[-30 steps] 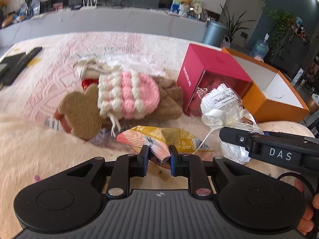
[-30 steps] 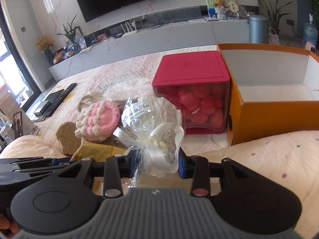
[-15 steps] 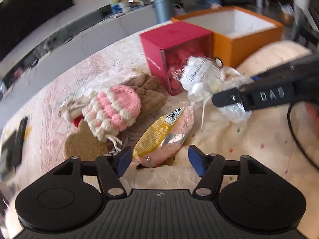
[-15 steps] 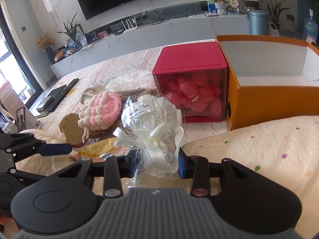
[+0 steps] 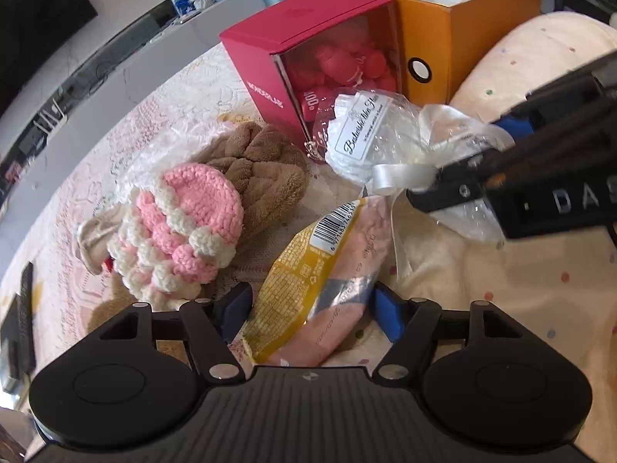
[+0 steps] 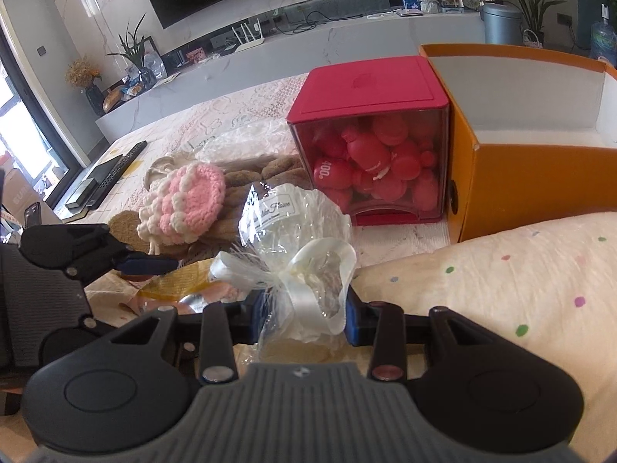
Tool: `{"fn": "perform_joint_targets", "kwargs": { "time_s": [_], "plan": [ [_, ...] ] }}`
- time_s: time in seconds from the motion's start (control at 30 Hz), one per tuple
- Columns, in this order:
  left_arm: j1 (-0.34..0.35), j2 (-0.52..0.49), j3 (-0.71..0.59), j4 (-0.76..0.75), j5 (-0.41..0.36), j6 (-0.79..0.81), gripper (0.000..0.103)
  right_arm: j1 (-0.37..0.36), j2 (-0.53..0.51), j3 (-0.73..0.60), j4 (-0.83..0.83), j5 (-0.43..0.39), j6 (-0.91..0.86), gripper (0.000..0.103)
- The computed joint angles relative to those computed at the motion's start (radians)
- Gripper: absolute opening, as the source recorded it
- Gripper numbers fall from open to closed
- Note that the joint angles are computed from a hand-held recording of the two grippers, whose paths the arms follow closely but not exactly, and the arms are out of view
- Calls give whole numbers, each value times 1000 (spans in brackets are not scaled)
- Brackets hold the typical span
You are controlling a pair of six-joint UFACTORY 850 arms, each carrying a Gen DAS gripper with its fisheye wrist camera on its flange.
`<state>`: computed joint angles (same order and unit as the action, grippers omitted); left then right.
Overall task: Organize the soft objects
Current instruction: 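Carry both bags into the orange box and open both tools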
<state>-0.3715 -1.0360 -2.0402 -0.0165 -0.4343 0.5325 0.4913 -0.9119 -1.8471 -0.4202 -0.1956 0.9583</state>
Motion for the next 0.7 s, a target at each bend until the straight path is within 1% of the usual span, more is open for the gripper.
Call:
{"fn": "perform_joint_targets", "kwargs": {
  "time_s": [0.1,0.17,0.23,0.3,0.43,0.47,0.5,0.57,0.63,0.7],
  "plan": [
    [3,-8,-6,-57,5,20,69,0,-14,-16,41,-3,-40,40],
    [1,2,14,-64,24,15,64,-2,-21,-24,74,-4,-70,41],
    [1,13,34,-65,46,-16,59,-2,-23,-27,74,-6,-73,41],
    [4,33,68,-92,78,-47,51,-1,-23,-27,58,-7,-61,41],
    [14,86,147,-170,164,-86,43,-1,-13,-11,19,8,-12,40],
    [15,98,164,-188,183,-87,37,0,-9,-4,-4,12,14,40],
    [18,113,183,-223,202,-73,36,1,-2,5,-44,17,56,40],
    [21,135,212,-278,231,-59,34,3,14,26,-148,28,165,39],
    [23,160,242,-329,257,-50,33,5,32,46,-301,30,320,39],
    [24,180,264,-414,274,-1,33,6,50,63,-418,23,440,39]
  ]
}}
